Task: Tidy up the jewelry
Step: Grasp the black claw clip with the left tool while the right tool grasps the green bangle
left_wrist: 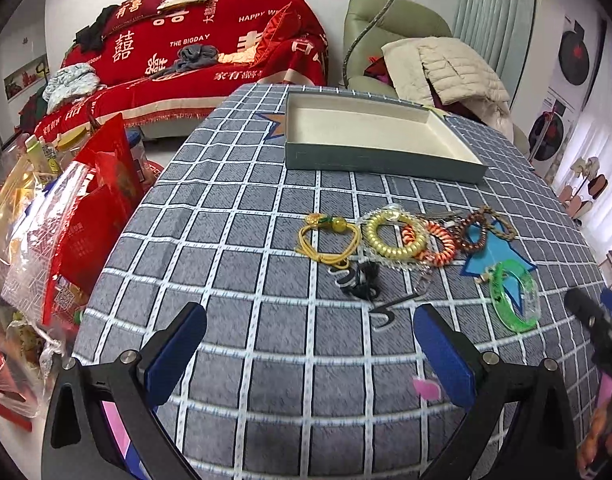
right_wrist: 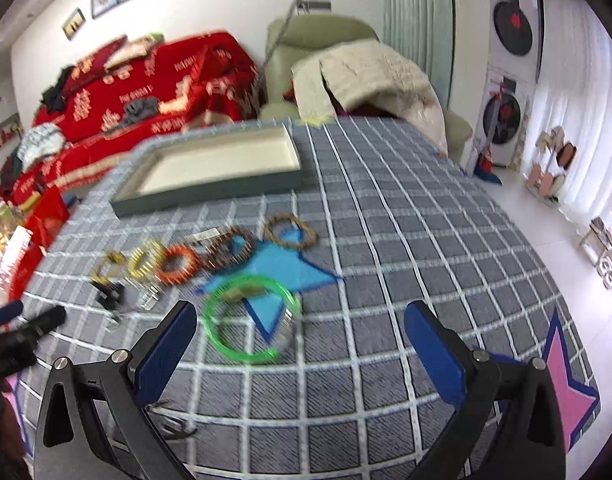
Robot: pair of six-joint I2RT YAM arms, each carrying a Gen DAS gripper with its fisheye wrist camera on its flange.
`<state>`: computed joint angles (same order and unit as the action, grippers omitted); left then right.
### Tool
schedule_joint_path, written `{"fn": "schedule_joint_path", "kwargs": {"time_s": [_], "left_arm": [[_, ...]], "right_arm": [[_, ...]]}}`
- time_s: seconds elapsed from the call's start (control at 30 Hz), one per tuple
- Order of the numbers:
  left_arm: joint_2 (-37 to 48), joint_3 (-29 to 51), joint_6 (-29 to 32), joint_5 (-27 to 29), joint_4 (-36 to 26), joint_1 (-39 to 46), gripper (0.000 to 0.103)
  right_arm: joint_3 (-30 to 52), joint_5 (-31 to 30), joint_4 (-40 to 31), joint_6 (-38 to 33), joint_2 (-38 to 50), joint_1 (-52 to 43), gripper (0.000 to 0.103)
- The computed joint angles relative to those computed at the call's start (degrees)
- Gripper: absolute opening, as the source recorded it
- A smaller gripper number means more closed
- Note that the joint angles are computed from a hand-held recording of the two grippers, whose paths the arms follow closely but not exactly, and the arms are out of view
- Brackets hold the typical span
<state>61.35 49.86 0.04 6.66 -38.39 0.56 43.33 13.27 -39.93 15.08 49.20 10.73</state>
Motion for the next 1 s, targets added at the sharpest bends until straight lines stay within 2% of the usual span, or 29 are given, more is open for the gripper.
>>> {"fn": "schedule_joint_path", "kwargs": {"time_s": [0.2,0.37,0.4,0.43,0.5,0.6,0.67,0.73,0.83,0.87,0.93,1.0], "left_arm": [[7.2,3.1,-2.6,1.0,1.2,-1.5,0.103],[10.5,3.8,-3.9,-1.1,3.4,-4.3,0.103],[10.8,3.8,-3.9,-1.5,3.7,-4.7,0.095],[11.7,4.1,-3.8,-1.6,3.7,-4.9,0.093],[13.0,4.6,-4.2,-1.6,3.4,-5.2,0.093],[12.9,4.0,-4.1,-2.8,4.1,-6.1,0.082],[12.9,3.8,-3.9,-3.0,4.3,-6.4,0.079],[12.7,3.3,-3.5,-3.0,4.8,-6.5,0.062],[12.1,2.6,-2.9,-2.6,5.4,-6.3,0.044],[12.0,2.5,-2.7,-2.0,5.3,-6.1,0.044],[10.9,1.7,-2.0,-0.9,5.7,-5.5,0.044],[9.7,1.2,-0.9,0.6,5.6,-4.8,0.044]], "right_arm": [[-0.2,-7.6,0.2,-2.1,4.7,-7.6,0.103],[1.8,-10.1,0.6,-3.0,10.6,-9.3,0.101],[2.3,-10.3,0.7,-3.2,11.7,-9.1,0.100],[2.7,-10.3,1.1,-3.5,12.8,-8.9,0.099],[3.3,-9.6,1.1,-3.7,14.5,-7.8,0.092],[3.7,-9.9,0.8,-3.5,16.8,-6.8,0.077],[3.5,-9.7,0.5,-3.0,17.5,-6.1,0.069],[3.3,-7.6,0.4,-3.0,17.1,-4.4,0.059],[3.5,-7.2,0.2,-3.3,17.0,-3.6,0.041],[3.6,-7.2,0.0,-3.3,16.9,-3.6,0.030],[3.5,-7.9,0.0,-3.4,16.6,-3.9,0.018],[3.5,-8.5,0.0,-3.7,16.3,-4.3,0.011]]}}
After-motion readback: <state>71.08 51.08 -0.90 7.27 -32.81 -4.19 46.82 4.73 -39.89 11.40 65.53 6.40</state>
